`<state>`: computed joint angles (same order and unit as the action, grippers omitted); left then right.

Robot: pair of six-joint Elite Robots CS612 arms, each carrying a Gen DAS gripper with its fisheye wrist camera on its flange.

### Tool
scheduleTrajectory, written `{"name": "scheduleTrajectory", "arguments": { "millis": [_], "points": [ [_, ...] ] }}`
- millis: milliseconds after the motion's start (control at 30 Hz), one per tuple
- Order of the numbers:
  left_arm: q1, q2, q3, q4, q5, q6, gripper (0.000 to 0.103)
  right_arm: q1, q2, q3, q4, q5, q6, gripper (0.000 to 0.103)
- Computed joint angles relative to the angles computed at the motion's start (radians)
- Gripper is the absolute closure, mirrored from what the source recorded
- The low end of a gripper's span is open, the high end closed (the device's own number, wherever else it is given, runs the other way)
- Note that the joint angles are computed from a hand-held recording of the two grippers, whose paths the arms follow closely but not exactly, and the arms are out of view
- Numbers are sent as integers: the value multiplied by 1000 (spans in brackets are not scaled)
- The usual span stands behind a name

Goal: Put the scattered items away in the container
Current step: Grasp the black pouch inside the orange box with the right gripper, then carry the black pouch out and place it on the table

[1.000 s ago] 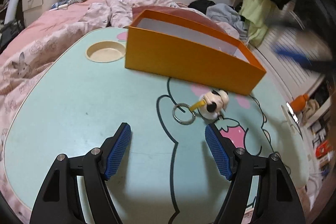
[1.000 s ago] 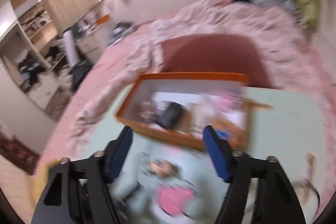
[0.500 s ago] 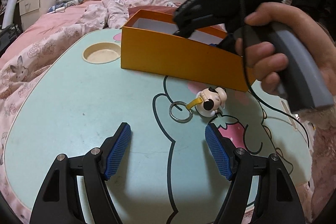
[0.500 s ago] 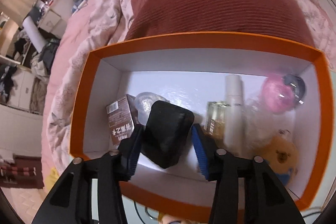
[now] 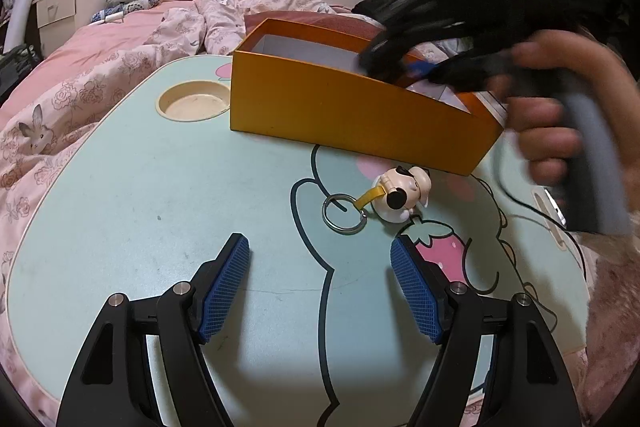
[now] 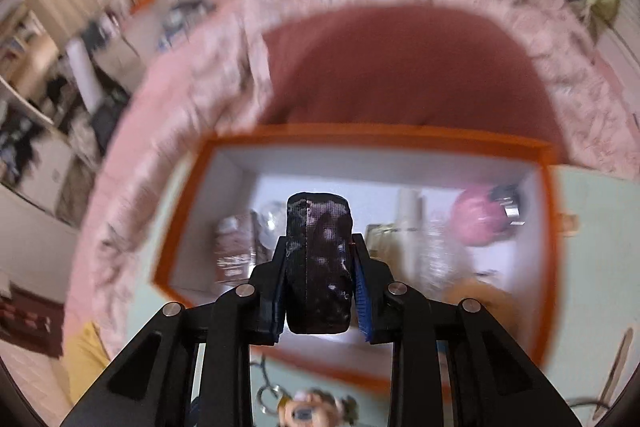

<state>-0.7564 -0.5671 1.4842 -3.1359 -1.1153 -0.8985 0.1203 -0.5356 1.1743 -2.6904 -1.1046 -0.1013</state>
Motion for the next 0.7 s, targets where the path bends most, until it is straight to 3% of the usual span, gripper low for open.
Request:
{"name": "scheduleTrajectory", "arguments": {
  "millis": [100, 233, 400, 533, 600, 633, 700],
  "points": [
    [0, 1, 0, -1, 0, 0, 29, -28, -61, 122, -112, 72, -31, 77],
    [0, 1, -1, 3, 1, 1, 29, -56, -116, 234, -52, 101, -155, 76],
    [-1, 1, -5, 12, 4, 1, 29, -70, -117, 275, 4, 50, -197, 76],
    [-2, 0, -4, 17, 7, 2, 29, -62, -93, 261, 2, 13, -171, 76],
    [-1, 0, -4, 15, 6, 3, 29, -68, -86, 265, -32, 41, -141, 73],
    [-1, 0, -4, 16, 6, 3, 29, -72, -85, 273, -68, 52, -121, 70],
    [-1, 0, -4, 17, 6, 3, 29, -77, -91, 299, -169, 46, -80, 45]
  ]
}}
